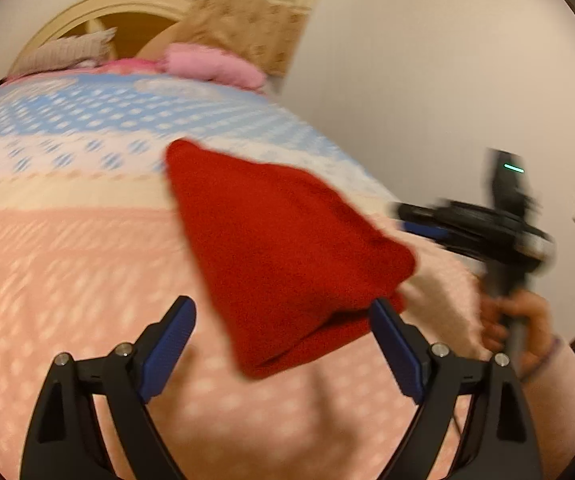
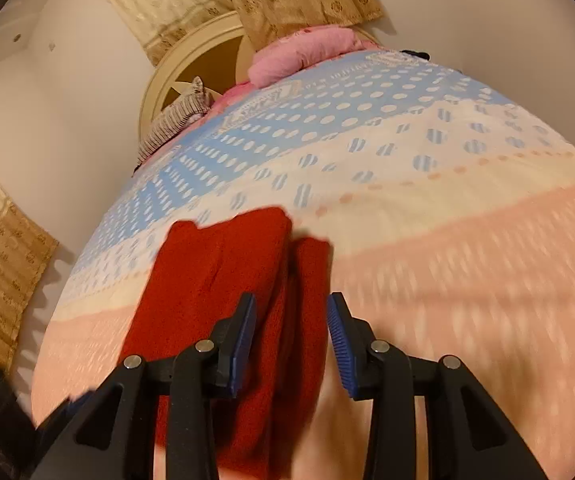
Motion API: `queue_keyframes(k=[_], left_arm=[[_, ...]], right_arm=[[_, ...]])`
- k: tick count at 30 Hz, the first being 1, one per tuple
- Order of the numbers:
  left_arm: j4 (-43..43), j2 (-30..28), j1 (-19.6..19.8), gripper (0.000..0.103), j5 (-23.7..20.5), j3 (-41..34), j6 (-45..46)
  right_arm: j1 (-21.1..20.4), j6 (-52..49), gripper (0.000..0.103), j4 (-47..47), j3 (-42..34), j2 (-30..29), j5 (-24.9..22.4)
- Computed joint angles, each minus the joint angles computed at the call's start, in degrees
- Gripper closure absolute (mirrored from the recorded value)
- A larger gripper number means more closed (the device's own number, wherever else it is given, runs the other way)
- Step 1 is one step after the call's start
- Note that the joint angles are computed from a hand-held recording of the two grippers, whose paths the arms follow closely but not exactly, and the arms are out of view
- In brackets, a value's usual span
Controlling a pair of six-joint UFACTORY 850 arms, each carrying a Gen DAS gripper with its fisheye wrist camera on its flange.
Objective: Fold small clothes
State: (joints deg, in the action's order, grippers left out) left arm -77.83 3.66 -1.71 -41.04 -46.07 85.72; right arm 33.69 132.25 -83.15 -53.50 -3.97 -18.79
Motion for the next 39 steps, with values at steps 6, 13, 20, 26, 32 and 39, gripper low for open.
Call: queue_keyframes(k=[6, 13, 20, 26, 32, 39], left_arm=[[2.5, 0.8, -3.0, 0.012, 7.3, 1.0, -2.0], [13.7, 0.6, -9.0, 0.012, 19.9, 2.0, -10.2], [9.1, -1.8, -5.8, 0.079, 12.2, -0.3, -6.2], [6.8, 0.4, -5.6, 0.079, 13.6, 2.0, 0.7], [11.8, -0.8, -4.4, 0.042, 12.5, 0.9, -5.3], [8.9, 0.7, 3.7, 0.035, 3.6, 1.1, -0.6]], right_arm=[[9.4, -1.7, 0.064, 3.1, 0.6, 1.6, -7.6], [11.0, -20.1, 0.064, 15.3, -4.9, -4.9, -11.5], [11.6, -24.0, 0.096, 20.6, -5.7, -7.2, -11.3], [13.6, -21.9, 0.096, 21.1, -3.7, -5.4, -12.9], [12.0, -9.3, 0.097, 13.8, 0.6, -4.0, -8.4], [14.3, -7.9, 0.088, 13.8, 1.7, -1.0, -12.7]])
